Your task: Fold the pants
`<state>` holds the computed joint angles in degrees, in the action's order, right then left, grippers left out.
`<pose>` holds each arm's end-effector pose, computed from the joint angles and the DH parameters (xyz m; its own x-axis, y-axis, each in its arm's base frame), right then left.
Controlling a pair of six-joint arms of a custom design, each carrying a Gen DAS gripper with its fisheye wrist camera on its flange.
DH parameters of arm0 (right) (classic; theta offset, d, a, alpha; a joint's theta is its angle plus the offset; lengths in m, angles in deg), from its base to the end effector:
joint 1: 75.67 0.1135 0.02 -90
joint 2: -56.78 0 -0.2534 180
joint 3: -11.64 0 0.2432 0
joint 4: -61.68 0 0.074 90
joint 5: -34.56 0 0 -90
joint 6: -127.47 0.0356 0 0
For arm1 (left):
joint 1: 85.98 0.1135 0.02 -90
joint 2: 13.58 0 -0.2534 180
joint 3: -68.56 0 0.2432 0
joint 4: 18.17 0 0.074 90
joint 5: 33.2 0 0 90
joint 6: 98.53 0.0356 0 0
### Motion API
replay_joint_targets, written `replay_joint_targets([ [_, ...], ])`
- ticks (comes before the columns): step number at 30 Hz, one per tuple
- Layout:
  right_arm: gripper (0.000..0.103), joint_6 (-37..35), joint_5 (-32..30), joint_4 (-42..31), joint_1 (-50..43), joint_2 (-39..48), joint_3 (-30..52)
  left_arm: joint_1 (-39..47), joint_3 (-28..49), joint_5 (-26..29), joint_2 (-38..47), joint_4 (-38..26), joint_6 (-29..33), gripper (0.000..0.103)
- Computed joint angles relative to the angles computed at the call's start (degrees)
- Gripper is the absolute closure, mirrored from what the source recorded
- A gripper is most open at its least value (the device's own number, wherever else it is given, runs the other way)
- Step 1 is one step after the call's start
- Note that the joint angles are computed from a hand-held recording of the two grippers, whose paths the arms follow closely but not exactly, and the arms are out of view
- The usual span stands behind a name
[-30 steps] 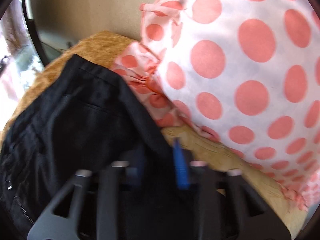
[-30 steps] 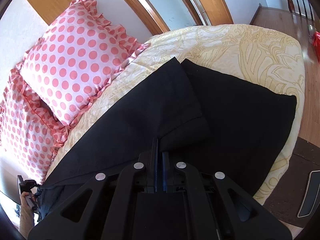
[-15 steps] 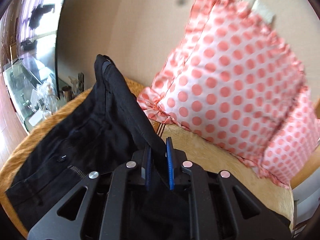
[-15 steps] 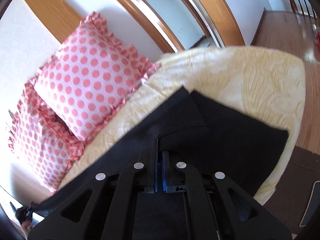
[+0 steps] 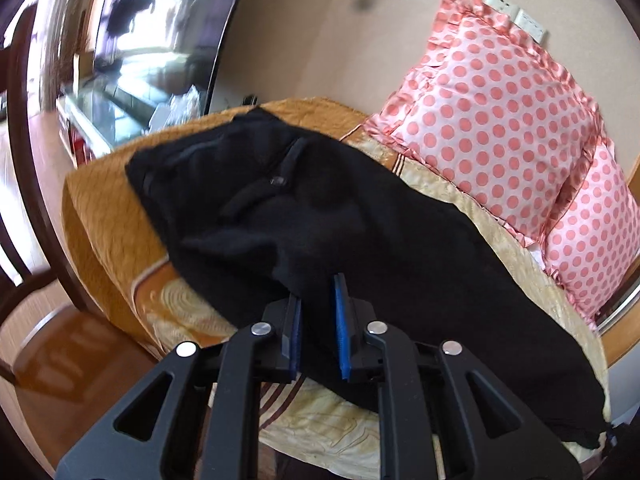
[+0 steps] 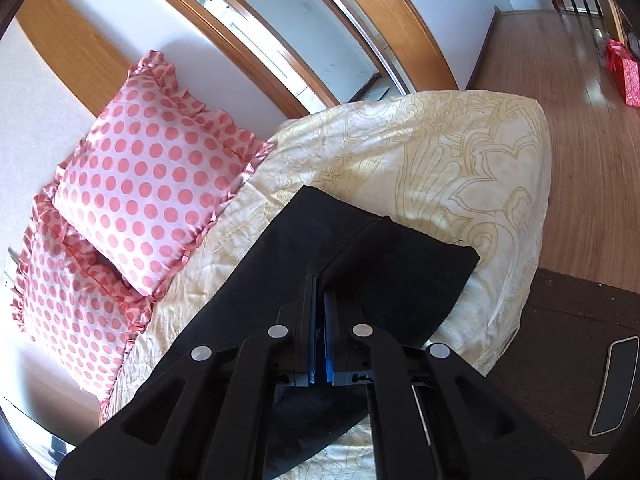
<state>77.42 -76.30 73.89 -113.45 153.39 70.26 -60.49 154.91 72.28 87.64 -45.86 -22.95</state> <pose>0.2745 -0.1967 0.1689 -0.0586 0.8046 -0.5909 0.4653 0.5457 0.6969 0.3508 0.1567 0.2264 -0.5322 -0.5196 -0.6684 -0.3818 0.8520 -0.3583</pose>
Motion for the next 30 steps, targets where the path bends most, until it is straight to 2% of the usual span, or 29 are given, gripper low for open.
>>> replay_joint_targets([
  [1, 0.1, -0.1, 0.0, 0.0, 0.0, 0.0, 0.0, 0.6, -1.7, 0.4, -0.8, 1.0, -0.4, 0.074],
  [2, 0.1, 0.0, -0.2, -0.1, -0.1, 0.1, 0.1, 1.0, -1.7, 0.7, -1.0, 1.5, -1.2, 0.07],
  [4, 0.1, 0.1, 0.0, -0.1, 0.1, 0.0, 0.1, 1.5, -2.0, 0.0, -1.5, 2.0, -2.8, 0.042],
  [5, 0.1, 0.1, 0.0, -0.2, 0.1, 0.0, 0.1, 1.9, -1.9, -0.4, -1.6, 2.4, -4.1, 0.038],
  [9, 0.1, -0.1, 0.3, -0.5, 0.3, -0.2, 0.1, 4.7, 3.6, 3.5, 2.0, -0.1, -8.8, 0.037],
  [12, 0.1, 0.2, 0.2, -0.8, 0.6, 0.2, 0.6, 6.7, 11.2, 7.5, 8.2, -6.2, -10.8, 0.039],
  [15, 0.1, 0.4, 0.2, -0.9, 0.6, 0.4, 0.8, 7.4, 14.6, 8.4, 11.1, -7.9, -12.0, 0.052],
  [18, 0.1, 0.9, 0.2, -0.8, 0.7, 1.0, 1.0, 7.6, 17.6, 8.1, 13.0, -10.5, -12.1, 0.07],
  [21, 0.1, 1.2, 0.3, -0.7, 0.9, 1.3, 1.0, 8.9, 18.0, 11.4, 12.9, -13.5, -12.7, 0.07],
  [23, 0.1, 1.2, 0.6, -0.8, 1.0, 1.3, 1.0, 9.7, 17.2, 14.6, 12.2, -14.9, -12.5, 0.067],
  [30, 0.1, 1.0, 1.0, -1.2, 1.9, 1.7, 1.7, 10.4, 17.2, 20.6, 12.7, -16.1, -16.0, 0.062],
])
